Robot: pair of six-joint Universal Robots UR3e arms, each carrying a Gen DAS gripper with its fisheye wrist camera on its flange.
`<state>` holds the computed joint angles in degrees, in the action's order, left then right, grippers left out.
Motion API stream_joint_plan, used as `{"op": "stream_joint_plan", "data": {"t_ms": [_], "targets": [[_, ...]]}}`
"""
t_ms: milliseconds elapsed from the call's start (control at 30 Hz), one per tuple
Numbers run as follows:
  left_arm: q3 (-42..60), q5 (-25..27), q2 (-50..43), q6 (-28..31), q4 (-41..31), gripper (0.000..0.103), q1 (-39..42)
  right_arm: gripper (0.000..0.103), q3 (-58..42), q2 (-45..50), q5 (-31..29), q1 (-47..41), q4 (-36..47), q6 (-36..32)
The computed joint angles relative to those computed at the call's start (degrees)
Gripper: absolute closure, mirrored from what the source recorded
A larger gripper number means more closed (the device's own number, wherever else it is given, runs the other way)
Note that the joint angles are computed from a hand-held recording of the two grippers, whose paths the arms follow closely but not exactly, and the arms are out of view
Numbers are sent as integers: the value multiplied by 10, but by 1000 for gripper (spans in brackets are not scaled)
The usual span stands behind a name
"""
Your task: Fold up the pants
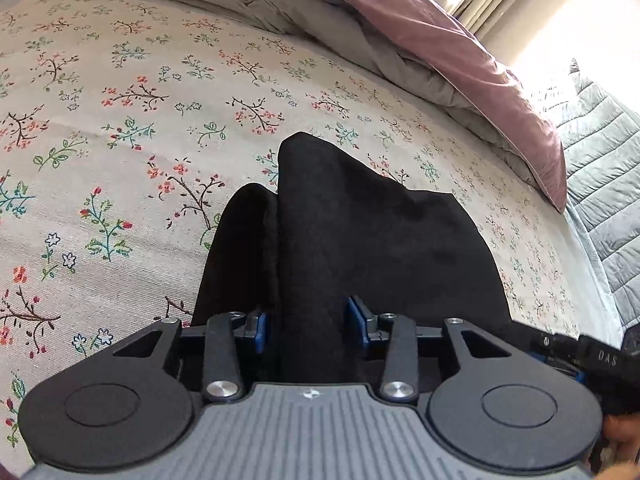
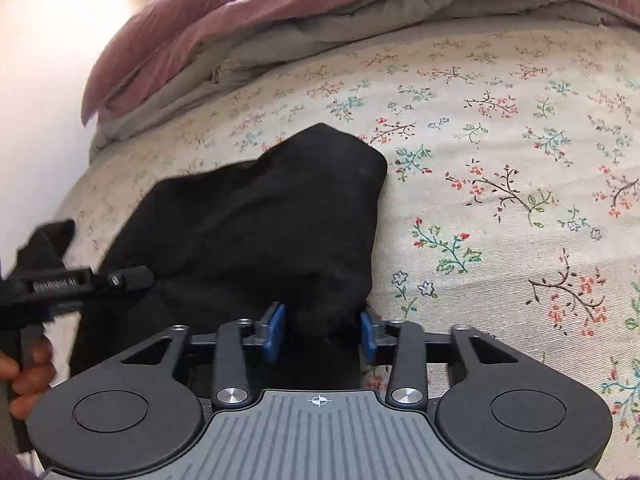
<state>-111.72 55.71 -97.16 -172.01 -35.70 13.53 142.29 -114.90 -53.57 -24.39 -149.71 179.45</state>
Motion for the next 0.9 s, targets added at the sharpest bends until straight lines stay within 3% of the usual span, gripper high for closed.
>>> {"op": "stream_joint_plan", "data": {"t_ms": [67,167,233,267,300,333,467,567,667,733,800,900], "targets": [[12,-10,-14,4,-7,52,2,30,9,29,65,-47,-10,11],[12,-19,-30,-12,17,49,-5,30,18,108,92,-57,-105,59],[20,-17,-35,0,13,68,-13,31,0,157,69,-27,-175,92],[19,-16,-34,-6,18,73,-15,40,-11,175,50,-7,-201,99],[15,-17,-31,-13,24,79,-15,68,-23,187,21,16,-222,102],[11,-20,-23,-15,25,82,-13,78,-32,198,-6,37,-245,111],[-15,-52,-3,-34,67,85,-7,92,-38,194,-31,67,-308,108],[-17,-44,-17,-25,90,83,-15,92,-42,170,-42,67,-313,109],[1,-3,-36,-19,71,64,-28,92,-59,202,-125,111,-316,94],[4,-4,-30,-20,56,63,-24,85,-65,232,-177,135,-298,89],[1,18,-10,-22,58,61,-27,79,-45,232,-180,131,-327,99],[-20,27,23,-19,78,61,-18,73,-33,174,-190,127,-287,130]]}}
